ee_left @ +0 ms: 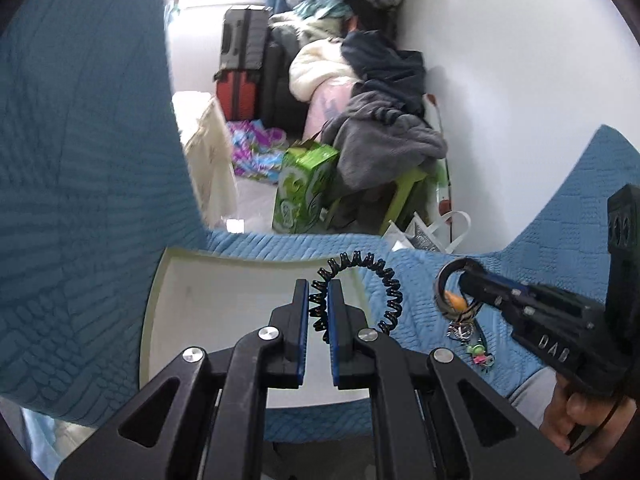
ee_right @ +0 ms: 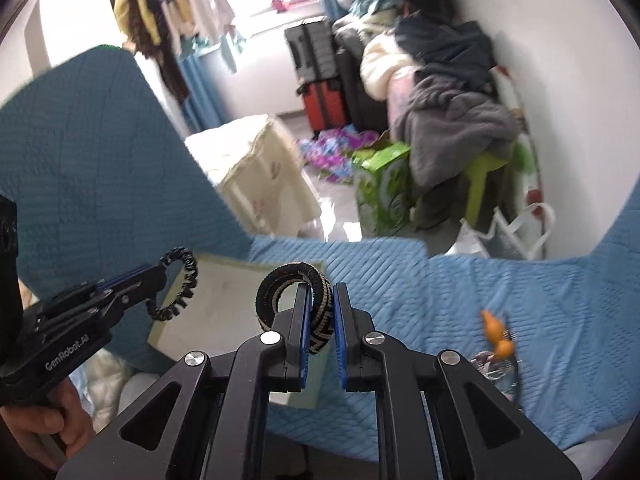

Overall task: Organize jewelry
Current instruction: 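Carry both bracelets into the green box and open both tools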

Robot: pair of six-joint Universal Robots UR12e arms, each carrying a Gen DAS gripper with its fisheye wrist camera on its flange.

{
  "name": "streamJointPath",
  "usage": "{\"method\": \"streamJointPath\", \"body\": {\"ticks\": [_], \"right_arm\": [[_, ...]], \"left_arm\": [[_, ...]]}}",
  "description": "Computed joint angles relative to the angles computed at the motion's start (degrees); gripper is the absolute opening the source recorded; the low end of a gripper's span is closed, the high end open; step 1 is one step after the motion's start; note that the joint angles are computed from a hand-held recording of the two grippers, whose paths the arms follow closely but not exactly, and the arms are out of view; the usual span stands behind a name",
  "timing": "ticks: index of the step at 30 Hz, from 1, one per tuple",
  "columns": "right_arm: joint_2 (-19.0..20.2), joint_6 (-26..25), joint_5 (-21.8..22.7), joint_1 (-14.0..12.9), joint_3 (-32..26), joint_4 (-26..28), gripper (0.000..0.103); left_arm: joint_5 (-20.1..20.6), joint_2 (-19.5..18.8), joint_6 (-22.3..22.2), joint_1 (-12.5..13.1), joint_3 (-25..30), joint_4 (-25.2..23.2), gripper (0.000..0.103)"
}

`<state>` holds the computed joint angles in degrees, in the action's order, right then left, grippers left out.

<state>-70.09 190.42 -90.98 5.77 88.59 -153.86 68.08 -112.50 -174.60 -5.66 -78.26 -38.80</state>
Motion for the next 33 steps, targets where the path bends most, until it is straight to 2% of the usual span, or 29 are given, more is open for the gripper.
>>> {"method": "streamJointPath", "body": {"ticks": [5, 13, 23, 24, 25, 27, 28, 30, 31, 32, 33], "right_arm": [[3.0, -3.0, 1.1, 1.0, -2.0, 3.7, 0.010], [6.3, -4.5, 2.5, 1.7, -3.9, 9.1, 0.010], [7.0, -5.4, 3.9, 1.4, -4.6, 11.9, 0.012], [6.9, -5.1, 4.3, 1.2, -4.6, 11.8, 0.017], [6.6, -4.5, 4.9, 1.0, -4.3, 11.5, 0.029], [5.9, -3.8, 5.7, 0.9, -3.8, 10.4, 0.034], [5.5, -3.9, 6.0, 0.8, -3.6, 9.8, 0.035], [4.6, -4.4, 6.1, 0.8, -3.0, 8.8, 0.035], [3.9, -4.6, 6.1, 0.8, -2.5, 8.2, 0.035], [3.4, -4.8, 6.2, 0.7, -2.2, 7.7, 0.035], [2.8, -5.1, 6.0, 0.7, -1.8, 7.1, 0.035]], "left_arm": [[0.8, -1.2, -1.5, 1.0, -0.4, -1.3, 0.009], [2.2, -2.8, -2.6, 1.6, -0.7, -3.5, 0.009], [1.9, -3.2, -2.7, 1.5, -0.6, -4.8, 0.009], [1.8, -3.0, -2.9, 1.5, -0.7, -4.5, 0.009], [1.6, -2.8, -3.3, 1.5, -0.6, -4.1, 0.009], [0.9, -2.2, -3.1, 1.6, -0.9, -3.3, 0.009], [0.6, -1.8, -3.2, 1.6, -1.1, -3.1, 0.011], [0.6, -1.2, -3.5, 1.6, -1.2, -3.1, 0.028], [0.4, -0.9, -3.9, 1.6, -1.4, -2.6, 0.045], [0.1, -0.3, -4.6, 1.7, -2.0, -1.2, 0.056], [-0.3, 0.2, -5.2, 1.7, -2.5, 0.0, 0.056]]}}
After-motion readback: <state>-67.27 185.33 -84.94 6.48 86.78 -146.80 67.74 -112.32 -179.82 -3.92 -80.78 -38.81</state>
